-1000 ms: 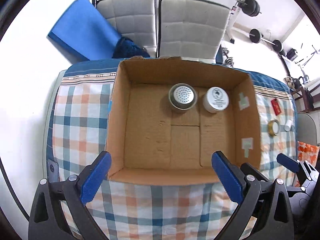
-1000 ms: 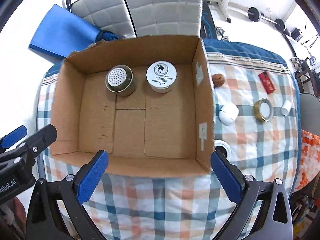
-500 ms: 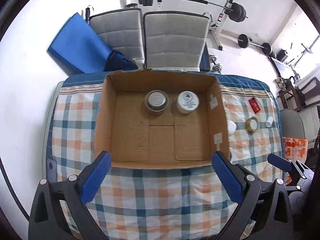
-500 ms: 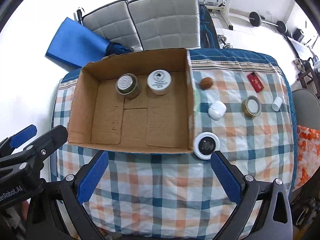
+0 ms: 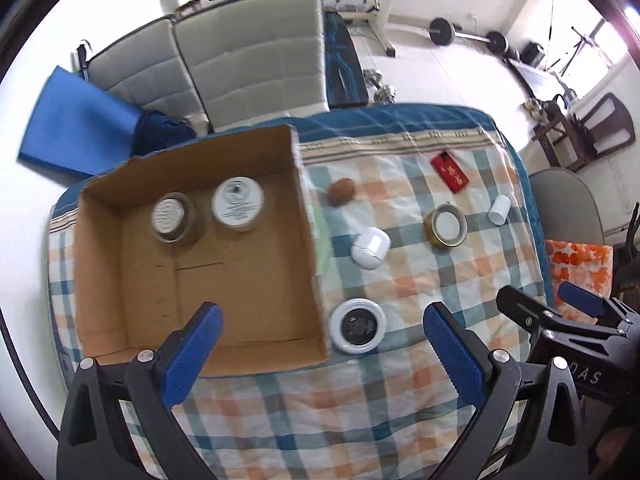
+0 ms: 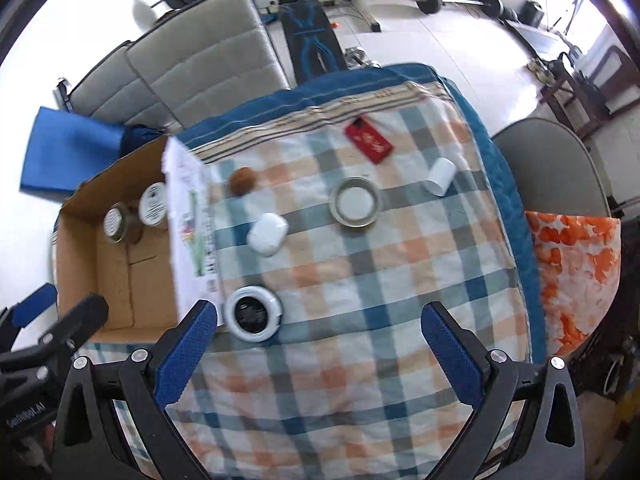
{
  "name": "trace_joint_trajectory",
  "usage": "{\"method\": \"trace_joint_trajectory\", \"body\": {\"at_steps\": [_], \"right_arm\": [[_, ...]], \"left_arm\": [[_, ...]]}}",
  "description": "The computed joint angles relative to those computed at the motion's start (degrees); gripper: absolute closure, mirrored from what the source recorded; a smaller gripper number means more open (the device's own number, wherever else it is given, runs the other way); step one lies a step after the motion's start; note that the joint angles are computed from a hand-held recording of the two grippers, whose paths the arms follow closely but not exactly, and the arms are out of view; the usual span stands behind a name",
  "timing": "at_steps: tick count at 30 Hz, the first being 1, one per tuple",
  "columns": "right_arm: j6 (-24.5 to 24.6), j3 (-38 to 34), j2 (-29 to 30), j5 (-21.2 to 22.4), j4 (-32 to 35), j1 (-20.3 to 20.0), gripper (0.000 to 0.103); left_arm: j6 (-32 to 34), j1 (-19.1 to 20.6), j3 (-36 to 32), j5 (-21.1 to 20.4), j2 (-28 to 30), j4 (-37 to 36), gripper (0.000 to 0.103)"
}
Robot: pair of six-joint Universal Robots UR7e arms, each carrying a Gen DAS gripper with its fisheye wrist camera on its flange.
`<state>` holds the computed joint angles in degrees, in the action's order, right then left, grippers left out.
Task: Organize rigid objects
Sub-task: 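Move both tools back out of the box toward the remaining items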
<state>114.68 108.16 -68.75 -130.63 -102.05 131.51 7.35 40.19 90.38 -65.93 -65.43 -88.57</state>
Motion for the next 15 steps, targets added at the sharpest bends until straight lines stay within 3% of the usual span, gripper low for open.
{"method": "trace_joint_trajectory", "body": {"at_steps": [6,11,15], "right_arm": [[-7.9,12.2,-7.0,0.3,-11.5,-7.5,0.000],[-21.4,21.0,-9.2,2.8,-28.3,-17.8,0.006],[-30.0,24.3,-7.7,5.4,-38.8,-23.7,0.008]], "left_arm": [[-4.4,-1.6,4.6,1.3,4.5,-5.3,0.000],[-6.7,-1.5,4.9,3.5,9.6,-7.5,0.000],[-6.4,-1.4,4.8,5.8,12.4,-8.4,0.000]]}}
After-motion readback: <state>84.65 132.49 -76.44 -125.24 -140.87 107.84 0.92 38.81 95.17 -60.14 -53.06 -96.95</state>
